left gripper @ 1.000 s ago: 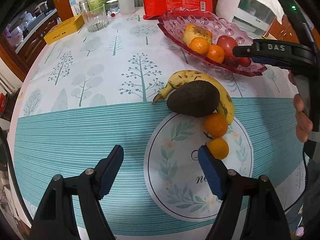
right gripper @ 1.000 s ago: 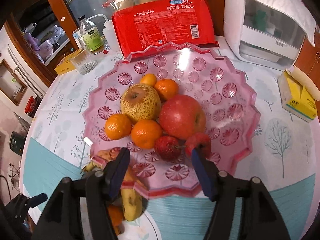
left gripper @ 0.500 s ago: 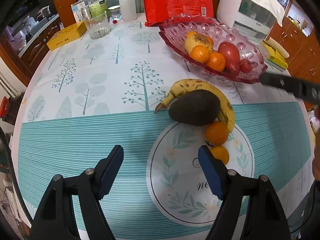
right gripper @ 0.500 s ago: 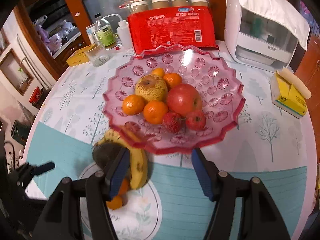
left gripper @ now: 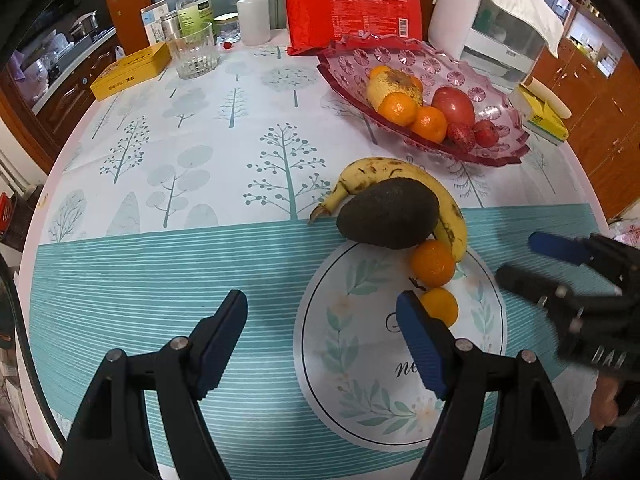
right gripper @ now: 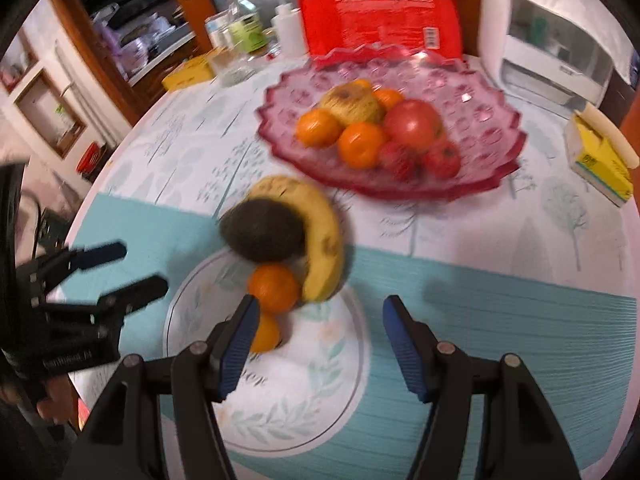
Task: Organize fruits
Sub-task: 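Withdraw the right tool from the bowl back toward the plate, then grasp a small orange with the right tool while the left tool grasps the other small orange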
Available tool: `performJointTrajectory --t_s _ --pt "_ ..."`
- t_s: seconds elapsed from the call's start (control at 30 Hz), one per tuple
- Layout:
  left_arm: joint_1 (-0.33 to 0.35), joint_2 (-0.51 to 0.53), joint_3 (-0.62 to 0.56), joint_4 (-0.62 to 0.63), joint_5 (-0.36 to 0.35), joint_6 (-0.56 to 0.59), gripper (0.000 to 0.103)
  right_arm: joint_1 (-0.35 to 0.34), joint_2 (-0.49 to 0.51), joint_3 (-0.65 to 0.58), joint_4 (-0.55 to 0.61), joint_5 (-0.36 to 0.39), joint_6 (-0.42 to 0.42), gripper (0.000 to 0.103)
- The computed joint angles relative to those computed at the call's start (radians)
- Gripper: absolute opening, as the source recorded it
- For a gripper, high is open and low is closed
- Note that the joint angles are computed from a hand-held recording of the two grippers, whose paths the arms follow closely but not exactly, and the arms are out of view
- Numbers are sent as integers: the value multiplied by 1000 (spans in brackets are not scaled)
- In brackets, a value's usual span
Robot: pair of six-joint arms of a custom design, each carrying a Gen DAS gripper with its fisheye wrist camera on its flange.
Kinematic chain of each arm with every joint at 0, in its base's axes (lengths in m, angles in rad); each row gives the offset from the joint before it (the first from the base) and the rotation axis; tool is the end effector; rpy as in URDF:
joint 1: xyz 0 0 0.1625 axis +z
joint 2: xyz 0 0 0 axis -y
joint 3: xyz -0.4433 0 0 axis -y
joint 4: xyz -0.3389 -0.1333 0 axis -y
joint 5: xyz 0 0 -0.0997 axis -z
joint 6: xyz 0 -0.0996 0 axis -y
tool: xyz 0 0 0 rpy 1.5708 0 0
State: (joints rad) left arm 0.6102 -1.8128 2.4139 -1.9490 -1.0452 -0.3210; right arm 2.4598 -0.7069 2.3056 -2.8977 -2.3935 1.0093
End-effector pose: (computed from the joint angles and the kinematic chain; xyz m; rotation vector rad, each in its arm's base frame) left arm -0.1010 -0.2943 0.2952 0.8864 2.4292 -0.1838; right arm 0.3528 -0.2087 0.0196 -0.0013 -2.3775 0.6526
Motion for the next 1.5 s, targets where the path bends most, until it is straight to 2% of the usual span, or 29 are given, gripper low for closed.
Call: performJointTrajectory --t_s 0.13,0.47,0.6,0.67,0.73,0.8,0.97,1.2,1.5 --pt "-10 -7 19 -1 17 6 76 2 50 -21 -6 7 -18 64" --pt "21 -1 29 -8 15 19 76 -33 137 -40 -84 40 -75 62" --pt "24 3 29 -16 12 24 76 -54 161 -46 -106 64 -98 47" --pt "25 7 30 -19 8 25 76 -60 173 -43 -137 74 -116 46" --pt "25 13 31 -23 0 25 76 -57 178 -45 -153 78 -135 37" --pt "21 18 34 -25 -7 20 76 -55 178 -44 -164 85 -143 32" --pt "11 39 47 -44 -30 21 76 -51 153 0 -178 93 -98 32" --pt "-6 87 72 -103 -70 20 76 -28 94 66 -139 44 26 32" --pt "18 185 90 -251 -143 -7 76 -22 62 112 -123 20 108 32"
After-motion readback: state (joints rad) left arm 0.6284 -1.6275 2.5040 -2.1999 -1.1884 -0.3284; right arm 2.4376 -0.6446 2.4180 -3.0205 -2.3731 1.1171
